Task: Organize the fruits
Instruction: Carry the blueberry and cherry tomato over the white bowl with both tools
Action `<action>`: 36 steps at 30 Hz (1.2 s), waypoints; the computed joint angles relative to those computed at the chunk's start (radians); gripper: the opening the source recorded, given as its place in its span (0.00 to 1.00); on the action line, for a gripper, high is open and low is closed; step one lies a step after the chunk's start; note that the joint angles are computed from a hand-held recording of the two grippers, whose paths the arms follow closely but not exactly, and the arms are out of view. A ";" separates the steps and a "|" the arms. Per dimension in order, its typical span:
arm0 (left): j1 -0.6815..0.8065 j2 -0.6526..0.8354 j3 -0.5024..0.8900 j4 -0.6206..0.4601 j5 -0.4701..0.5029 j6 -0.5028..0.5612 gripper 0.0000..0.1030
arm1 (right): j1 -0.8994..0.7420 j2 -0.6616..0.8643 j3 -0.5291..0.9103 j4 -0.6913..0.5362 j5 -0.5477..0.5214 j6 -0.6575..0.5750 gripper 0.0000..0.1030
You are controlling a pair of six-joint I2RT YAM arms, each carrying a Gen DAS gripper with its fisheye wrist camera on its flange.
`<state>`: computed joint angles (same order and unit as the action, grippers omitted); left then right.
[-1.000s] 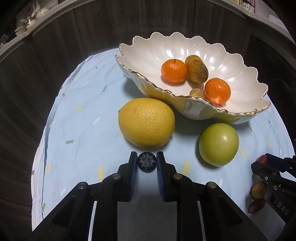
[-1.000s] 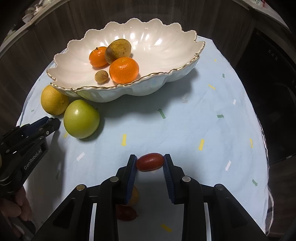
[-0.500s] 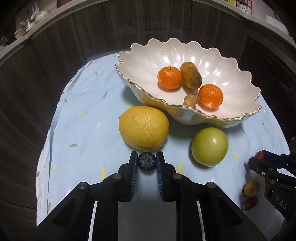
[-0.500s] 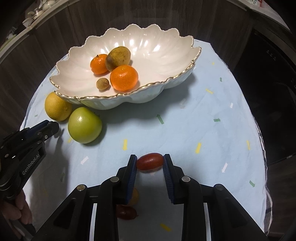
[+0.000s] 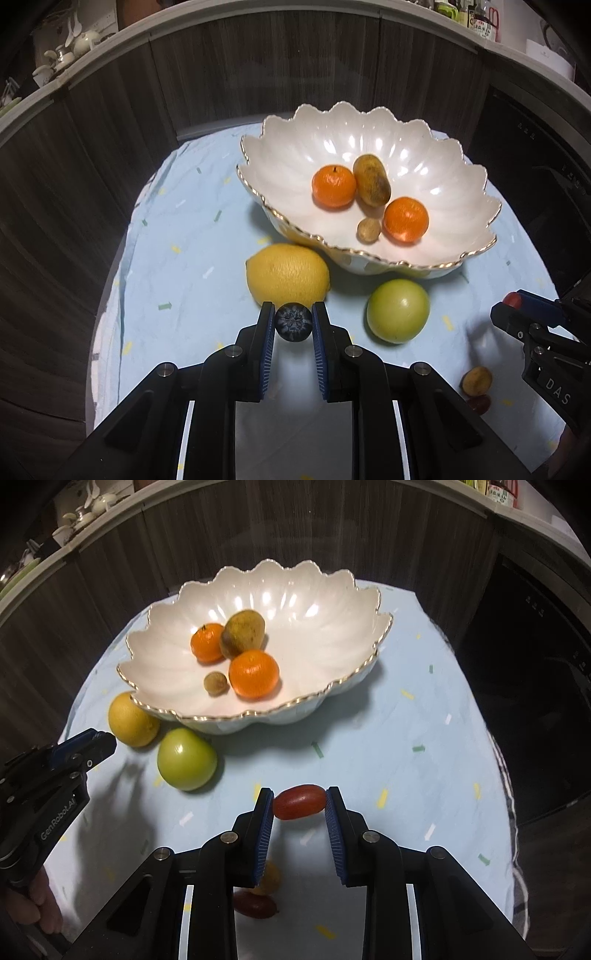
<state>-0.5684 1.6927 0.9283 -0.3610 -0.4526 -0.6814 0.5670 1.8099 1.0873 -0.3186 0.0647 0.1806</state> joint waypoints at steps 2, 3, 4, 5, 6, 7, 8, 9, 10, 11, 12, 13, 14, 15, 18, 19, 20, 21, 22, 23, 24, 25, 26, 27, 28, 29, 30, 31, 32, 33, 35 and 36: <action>0.000 -0.010 0.008 -0.011 -0.004 0.005 0.20 | -0.003 -0.010 0.001 0.000 0.001 -0.004 0.29; 0.002 -0.013 0.012 -0.014 -0.004 0.009 0.20 | -0.004 -0.013 0.004 -0.002 0.001 -0.005 0.29; 0.004 -0.017 0.017 -0.017 -0.004 0.014 0.20 | -0.006 -0.015 0.009 -0.003 0.001 -0.006 0.29; 0.003 -0.016 0.025 -0.022 -0.004 0.016 0.20 | -0.009 -0.018 0.011 -0.005 0.001 -0.009 0.29; 0.004 -0.018 0.031 -0.026 -0.007 0.021 0.20 | -0.011 -0.019 0.017 -0.007 0.001 -0.011 0.29; 0.002 -0.019 0.040 -0.033 -0.011 0.023 0.20 | -0.012 -0.018 0.022 -0.008 0.003 -0.012 0.29; 0.002 -0.018 0.046 -0.035 -0.012 0.026 0.20 | -0.014 -0.020 0.028 -0.010 0.004 -0.014 0.29; 0.003 -0.019 0.054 -0.039 -0.012 0.030 0.20 | -0.016 -0.020 0.034 -0.013 0.005 -0.016 0.29; 0.005 -0.020 0.061 -0.042 -0.013 0.035 0.20 | -0.018 -0.020 0.043 -0.016 0.005 -0.019 0.29; 0.007 -0.019 0.069 -0.046 -0.014 0.039 0.20 | -0.019 -0.023 0.043 -0.014 0.007 -0.020 0.29; 0.009 -0.019 0.078 -0.049 -0.015 0.046 0.20 | -0.020 -0.022 0.051 -0.015 0.008 -0.023 0.29; 0.011 -0.019 0.083 -0.052 -0.015 0.049 0.20 | -0.022 -0.019 0.060 -0.017 0.009 -0.027 0.29; 0.013 -0.017 0.092 -0.055 -0.014 0.054 0.20 | -0.026 -0.019 0.068 -0.018 0.008 -0.031 0.29; 0.015 -0.016 0.100 -0.057 -0.014 0.060 0.20 | -0.029 -0.017 0.076 -0.020 0.007 -0.036 0.29; 0.019 -0.012 0.126 -0.065 -0.016 0.078 0.20 | -0.037 -0.012 0.105 -0.024 0.008 -0.051 0.29; 0.021 -0.010 0.132 -0.066 -0.016 0.082 0.20 | -0.040 -0.009 0.118 -0.026 0.008 -0.056 0.29; 0.024 -0.007 0.142 -0.068 -0.016 0.089 0.20 | -0.042 -0.006 0.127 -0.028 0.007 -0.060 0.29; 0.028 -0.004 0.152 -0.069 -0.013 0.097 0.20 | -0.044 -0.003 0.139 -0.031 0.005 -0.065 0.29; 0.033 -0.001 0.161 -0.068 -0.010 0.103 0.20 | -0.046 -0.003 0.144 -0.030 0.004 -0.068 0.29; 0.037 0.003 0.172 -0.070 -0.008 0.111 0.20 | -0.048 0.000 0.156 -0.033 0.004 -0.072 0.29; 0.041 0.006 0.179 -0.070 -0.006 0.116 0.20 | -0.049 0.005 0.168 -0.036 0.003 -0.075 0.29; 0.047 0.011 0.191 -0.071 -0.004 0.125 0.20 | -0.051 0.008 0.177 -0.037 0.003 -0.078 0.29; 0.050 0.013 0.197 -0.071 -0.004 0.130 0.20 | -0.053 0.013 0.188 -0.037 0.004 -0.080 0.29; 0.054 0.016 0.206 -0.072 -0.003 0.137 0.20 | -0.055 0.019 0.201 -0.040 0.003 -0.083 0.29; 0.059 0.021 0.218 -0.073 -0.003 0.145 0.20 | -0.057 0.026 0.214 -0.043 0.001 -0.084 0.29; 0.063 0.025 0.224 -0.072 -0.001 0.152 0.20 | -0.059 0.031 0.225 -0.045 0.001 -0.085 0.29; 0.065 0.027 0.229 -0.072 0.001 0.156 0.20 | -0.061 0.038 0.237 -0.047 0.002 -0.087 0.29; 0.071 0.034 0.240 -0.073 0.004 0.163 0.20 | -0.063 0.046 0.253 -0.049 0.002 -0.089 0.29; 0.075 0.040 0.249 -0.073 0.009 0.168 0.20 | -0.066 0.054 0.265 -0.051 0.000 -0.093 0.29; 0.079 0.047 0.258 -0.075 0.011 0.173 0.20 | -0.068 0.060 0.275 -0.053 0.000 -0.095 0.29; 0.086 0.059 0.272 -0.074 0.016 0.185 0.20 | -0.073 0.074 0.300 -0.058 -0.004 -0.102 0.29; 0.090 0.064 0.280 -0.074 0.019 0.190 0.20 | -0.075 0.082 0.312 -0.060 -0.005 -0.106 0.29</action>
